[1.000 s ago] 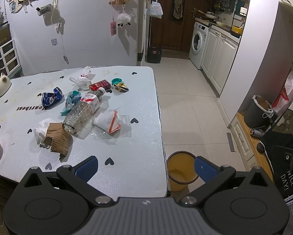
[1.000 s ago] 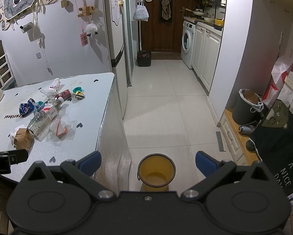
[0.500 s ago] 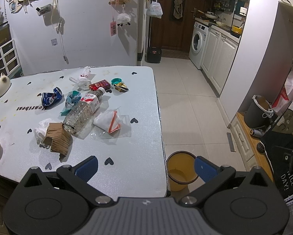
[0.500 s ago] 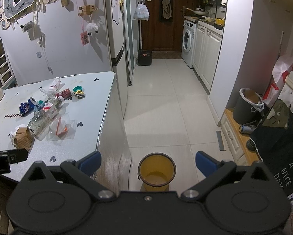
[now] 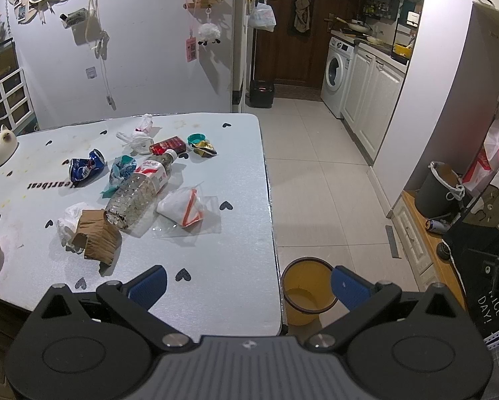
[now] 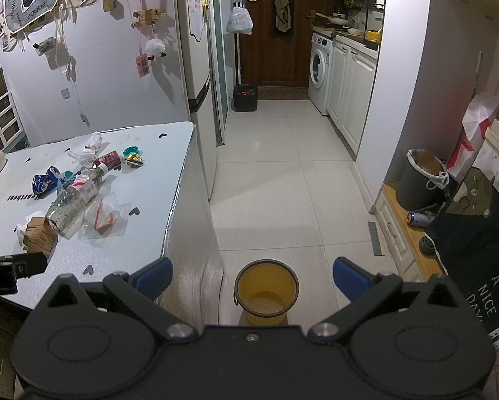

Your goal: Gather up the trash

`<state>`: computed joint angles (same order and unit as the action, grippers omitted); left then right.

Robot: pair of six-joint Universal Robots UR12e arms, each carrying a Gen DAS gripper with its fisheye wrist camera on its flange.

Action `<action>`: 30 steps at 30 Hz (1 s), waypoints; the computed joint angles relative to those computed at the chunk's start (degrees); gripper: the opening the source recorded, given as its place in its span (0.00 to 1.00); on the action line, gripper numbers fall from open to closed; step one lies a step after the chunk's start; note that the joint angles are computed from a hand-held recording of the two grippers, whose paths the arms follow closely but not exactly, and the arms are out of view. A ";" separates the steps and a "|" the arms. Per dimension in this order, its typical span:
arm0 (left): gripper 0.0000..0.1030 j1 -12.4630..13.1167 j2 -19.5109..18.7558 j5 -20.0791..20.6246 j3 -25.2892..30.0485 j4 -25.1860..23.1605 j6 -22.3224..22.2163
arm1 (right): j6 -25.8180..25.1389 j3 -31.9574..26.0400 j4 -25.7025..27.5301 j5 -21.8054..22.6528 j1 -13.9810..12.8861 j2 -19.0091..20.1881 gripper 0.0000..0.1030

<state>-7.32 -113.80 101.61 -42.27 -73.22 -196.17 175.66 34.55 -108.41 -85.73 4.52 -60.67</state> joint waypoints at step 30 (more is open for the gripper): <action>1.00 1.12 2.98 9.77 -5.66 0.32 -10.60 | -4.41 -4.12 2.36 6.89 0.28 4.05 1.00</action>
<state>-6.20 -110.83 111.38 -47.93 -72.90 -206.78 171.25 30.43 -106.06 -78.84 4.79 -56.62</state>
